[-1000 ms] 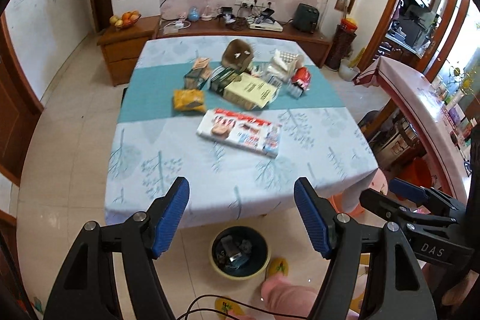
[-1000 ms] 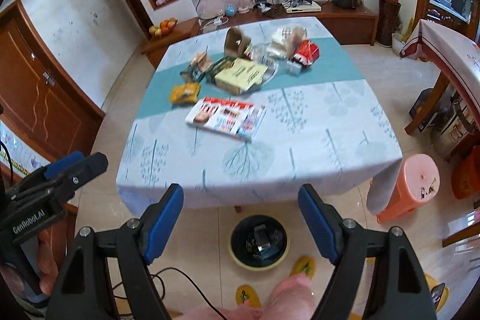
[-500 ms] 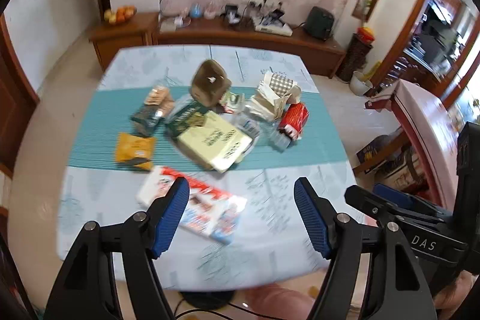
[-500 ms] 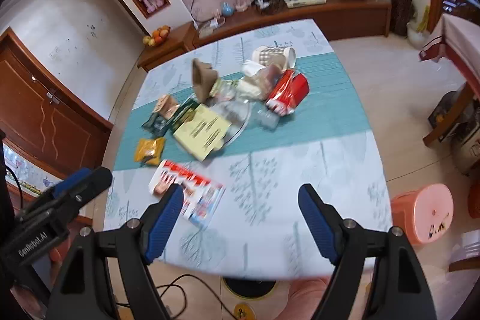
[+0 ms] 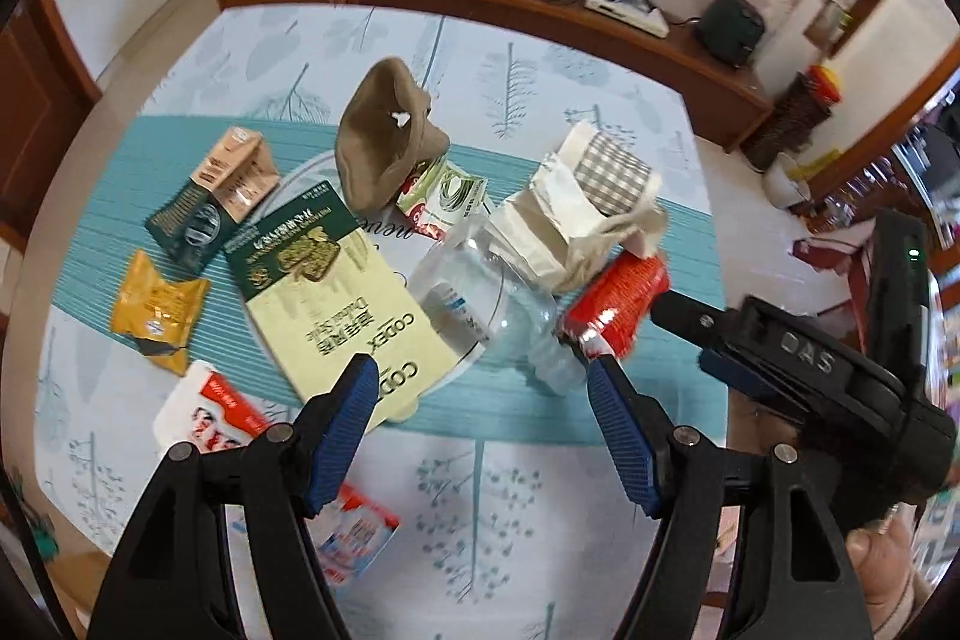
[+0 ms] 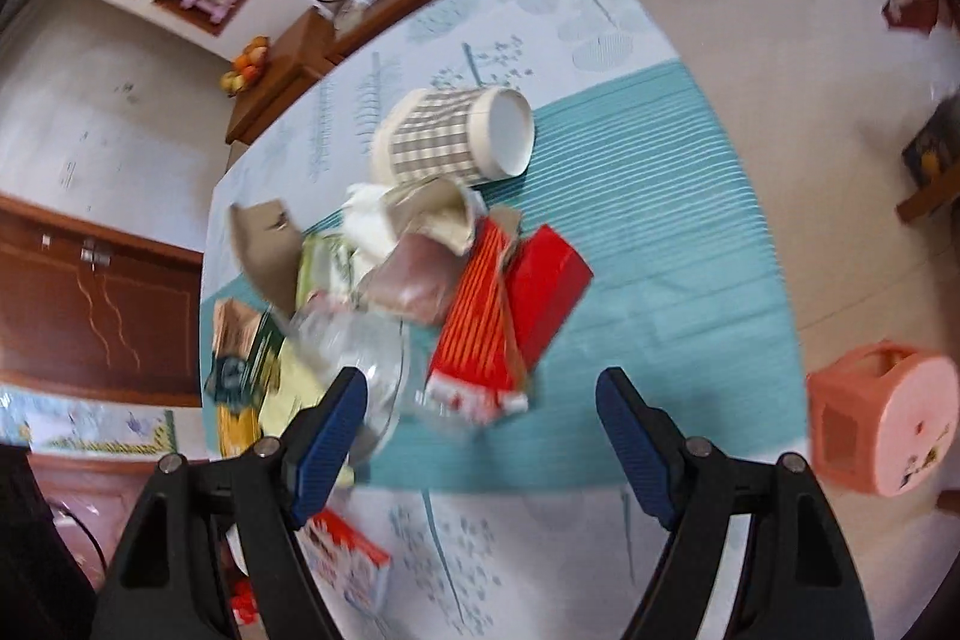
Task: Collect trash
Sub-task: 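Grasp the clear plastic bottle with the left tool while the right tool grasps the red wrapper, then carry the bottle and red wrapper with both tools down over the black bin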
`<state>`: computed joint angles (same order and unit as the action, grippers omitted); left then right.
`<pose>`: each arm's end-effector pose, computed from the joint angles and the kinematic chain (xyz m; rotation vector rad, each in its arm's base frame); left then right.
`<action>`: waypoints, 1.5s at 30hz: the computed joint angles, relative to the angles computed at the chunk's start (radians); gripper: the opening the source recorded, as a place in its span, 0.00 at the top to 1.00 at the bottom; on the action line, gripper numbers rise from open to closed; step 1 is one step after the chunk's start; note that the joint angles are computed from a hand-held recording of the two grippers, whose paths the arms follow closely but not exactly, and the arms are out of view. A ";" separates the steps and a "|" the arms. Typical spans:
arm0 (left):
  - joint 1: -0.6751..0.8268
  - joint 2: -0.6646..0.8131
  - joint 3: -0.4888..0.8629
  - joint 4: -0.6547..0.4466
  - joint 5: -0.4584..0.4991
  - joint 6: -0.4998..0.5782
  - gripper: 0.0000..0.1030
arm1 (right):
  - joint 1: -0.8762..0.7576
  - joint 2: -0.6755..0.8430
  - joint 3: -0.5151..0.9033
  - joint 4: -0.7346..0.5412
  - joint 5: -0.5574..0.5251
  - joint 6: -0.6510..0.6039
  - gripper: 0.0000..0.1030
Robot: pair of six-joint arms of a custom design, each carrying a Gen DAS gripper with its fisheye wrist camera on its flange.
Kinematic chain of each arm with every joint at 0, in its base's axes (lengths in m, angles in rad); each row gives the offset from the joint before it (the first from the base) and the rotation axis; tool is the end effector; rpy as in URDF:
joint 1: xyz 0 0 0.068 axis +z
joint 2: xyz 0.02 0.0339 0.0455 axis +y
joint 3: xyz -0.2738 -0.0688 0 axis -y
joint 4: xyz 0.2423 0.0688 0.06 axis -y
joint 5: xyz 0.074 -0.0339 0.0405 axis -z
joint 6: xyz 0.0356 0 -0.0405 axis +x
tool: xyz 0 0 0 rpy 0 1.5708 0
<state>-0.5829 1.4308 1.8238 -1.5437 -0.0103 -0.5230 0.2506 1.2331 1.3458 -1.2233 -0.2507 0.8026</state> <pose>0.1900 -0.1248 0.4328 0.0797 2.7624 -0.2973 0.2027 0.0610 0.3615 0.6834 2.7162 0.6346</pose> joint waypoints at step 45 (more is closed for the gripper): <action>0.013 0.296 -0.093 0.192 0.116 -0.198 0.49 | -0.147 0.138 -0.033 0.001 -0.157 -0.235 0.66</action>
<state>-0.5696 1.7267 1.7308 -1.3516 0.1061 -0.7206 0.1041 1.3708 1.3129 -1.2222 -0.4074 0.5672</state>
